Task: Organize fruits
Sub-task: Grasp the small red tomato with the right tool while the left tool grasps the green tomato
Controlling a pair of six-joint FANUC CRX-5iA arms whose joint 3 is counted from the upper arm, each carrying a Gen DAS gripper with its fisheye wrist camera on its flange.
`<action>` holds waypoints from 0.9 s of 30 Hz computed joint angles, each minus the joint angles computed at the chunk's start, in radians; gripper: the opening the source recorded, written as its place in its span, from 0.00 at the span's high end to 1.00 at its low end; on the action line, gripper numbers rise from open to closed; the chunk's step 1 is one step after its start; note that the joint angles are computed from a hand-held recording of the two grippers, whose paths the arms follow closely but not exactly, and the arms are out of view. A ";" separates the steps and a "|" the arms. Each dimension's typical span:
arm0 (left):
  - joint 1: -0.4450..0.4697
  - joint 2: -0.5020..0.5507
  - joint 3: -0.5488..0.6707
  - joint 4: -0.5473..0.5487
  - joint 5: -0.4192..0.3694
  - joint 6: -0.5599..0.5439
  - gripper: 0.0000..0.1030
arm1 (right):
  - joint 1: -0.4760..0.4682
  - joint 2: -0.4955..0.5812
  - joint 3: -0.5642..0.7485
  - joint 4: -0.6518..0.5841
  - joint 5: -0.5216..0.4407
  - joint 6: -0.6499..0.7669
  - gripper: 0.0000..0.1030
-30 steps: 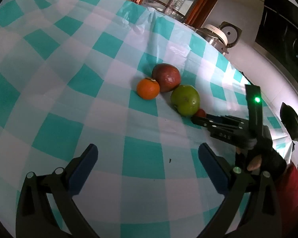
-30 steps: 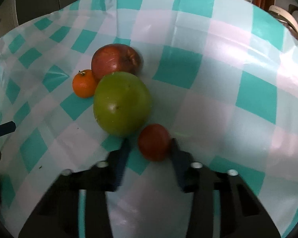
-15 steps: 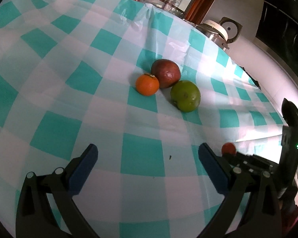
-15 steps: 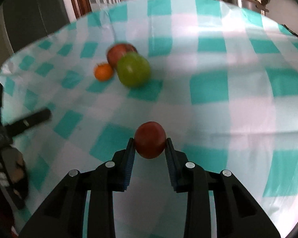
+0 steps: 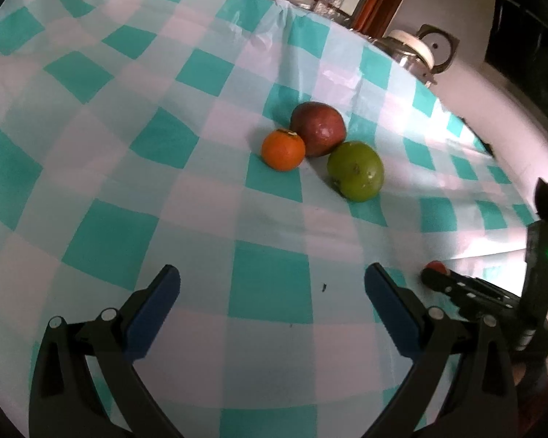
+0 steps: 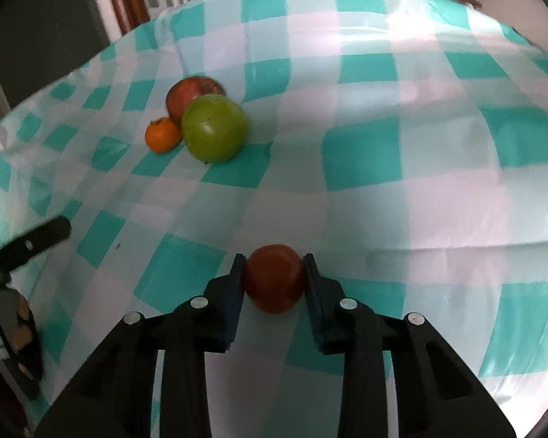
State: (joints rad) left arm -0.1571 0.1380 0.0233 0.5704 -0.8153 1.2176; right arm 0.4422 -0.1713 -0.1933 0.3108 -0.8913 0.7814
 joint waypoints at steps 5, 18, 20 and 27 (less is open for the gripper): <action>-0.105 0.104 0.178 -0.157 -0.042 0.192 0.02 | -0.058 -0.040 -0.038 -0.057 0.072 -0.082 0.70; -0.292 0.547 0.963 -0.641 -0.380 0.676 0.28 | -0.105 -0.051 -0.037 -0.175 0.141 -0.037 0.70; -0.301 0.531 0.937 -0.654 -0.360 0.639 0.38 | -0.106 -0.050 -0.036 -0.182 0.142 -0.028 0.70; -0.277 0.251 0.530 -0.646 -0.143 0.559 0.39 | -0.115 -0.045 -0.028 -0.197 0.144 -0.016 0.70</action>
State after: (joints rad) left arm -0.4337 0.3893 0.5535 -0.0753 -0.9585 1.7762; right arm 0.3273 -0.2162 -0.2217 0.1142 -0.7475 0.7657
